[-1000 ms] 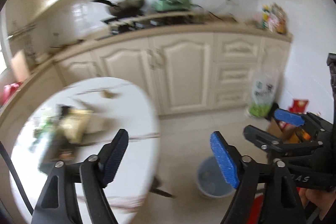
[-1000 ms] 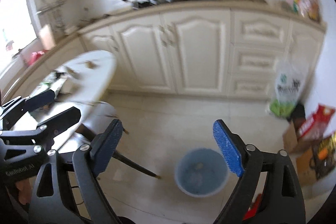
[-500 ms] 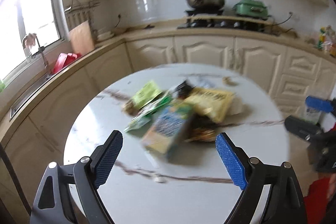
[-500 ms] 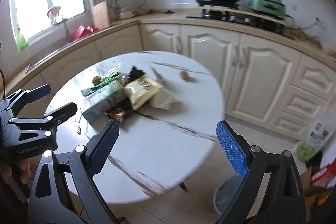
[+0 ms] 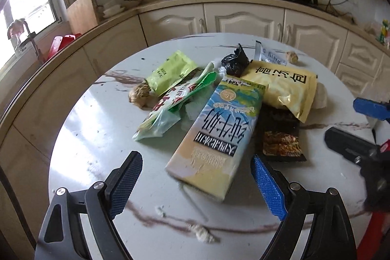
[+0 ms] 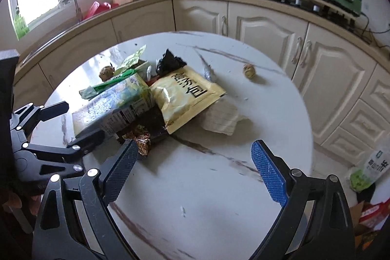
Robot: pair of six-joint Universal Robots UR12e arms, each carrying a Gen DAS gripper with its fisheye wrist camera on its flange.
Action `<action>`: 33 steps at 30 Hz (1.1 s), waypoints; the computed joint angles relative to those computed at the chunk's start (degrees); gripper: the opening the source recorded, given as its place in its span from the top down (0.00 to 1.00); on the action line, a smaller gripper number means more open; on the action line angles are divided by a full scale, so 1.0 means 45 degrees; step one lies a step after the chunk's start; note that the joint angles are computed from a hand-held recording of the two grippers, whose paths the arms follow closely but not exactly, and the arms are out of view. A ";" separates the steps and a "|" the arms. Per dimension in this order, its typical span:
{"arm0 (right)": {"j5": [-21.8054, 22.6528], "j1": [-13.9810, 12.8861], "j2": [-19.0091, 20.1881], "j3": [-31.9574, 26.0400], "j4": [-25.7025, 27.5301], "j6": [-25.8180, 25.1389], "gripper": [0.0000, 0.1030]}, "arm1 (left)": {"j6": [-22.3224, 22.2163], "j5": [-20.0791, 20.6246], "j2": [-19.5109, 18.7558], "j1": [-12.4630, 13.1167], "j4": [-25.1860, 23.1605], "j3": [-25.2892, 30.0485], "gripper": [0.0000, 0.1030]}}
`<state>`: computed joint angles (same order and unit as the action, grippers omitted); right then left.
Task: Collect trash
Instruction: 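Grasp the milk carton with the left tool while the right tool grasps the snack wrapper, then carry carton and wrapper to the blue bin and open both tools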
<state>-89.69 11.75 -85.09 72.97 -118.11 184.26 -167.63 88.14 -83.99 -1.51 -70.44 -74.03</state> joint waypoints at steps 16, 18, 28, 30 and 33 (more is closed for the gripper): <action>0.0070 0.0601 0.0954 -0.0890 0.0804 0.1614 0.09 | -0.0442 -0.1357 0.0953 0.1673 0.0639 -0.0857 0.50; -0.0090 0.0684 0.1154 -0.1147 0.1071 0.1785 0.10 | -0.0392 -0.1202 0.1115 0.1805 0.0842 -0.1024 0.51; -0.1046 0.1025 0.1216 -0.1164 0.1176 0.0674 0.44 | -0.0178 -0.2039 0.1526 0.2247 0.0306 -0.1132 0.53; -0.0931 0.0976 0.1023 -0.0911 0.1011 0.0295 0.49 | -0.0155 -0.2151 0.1585 0.2281 0.0223 -0.1083 0.53; -0.0209 0.0758 0.0695 -0.0539 0.0804 0.0402 0.69 | -0.0210 -0.2207 0.1653 0.2238 0.0091 -0.1014 0.53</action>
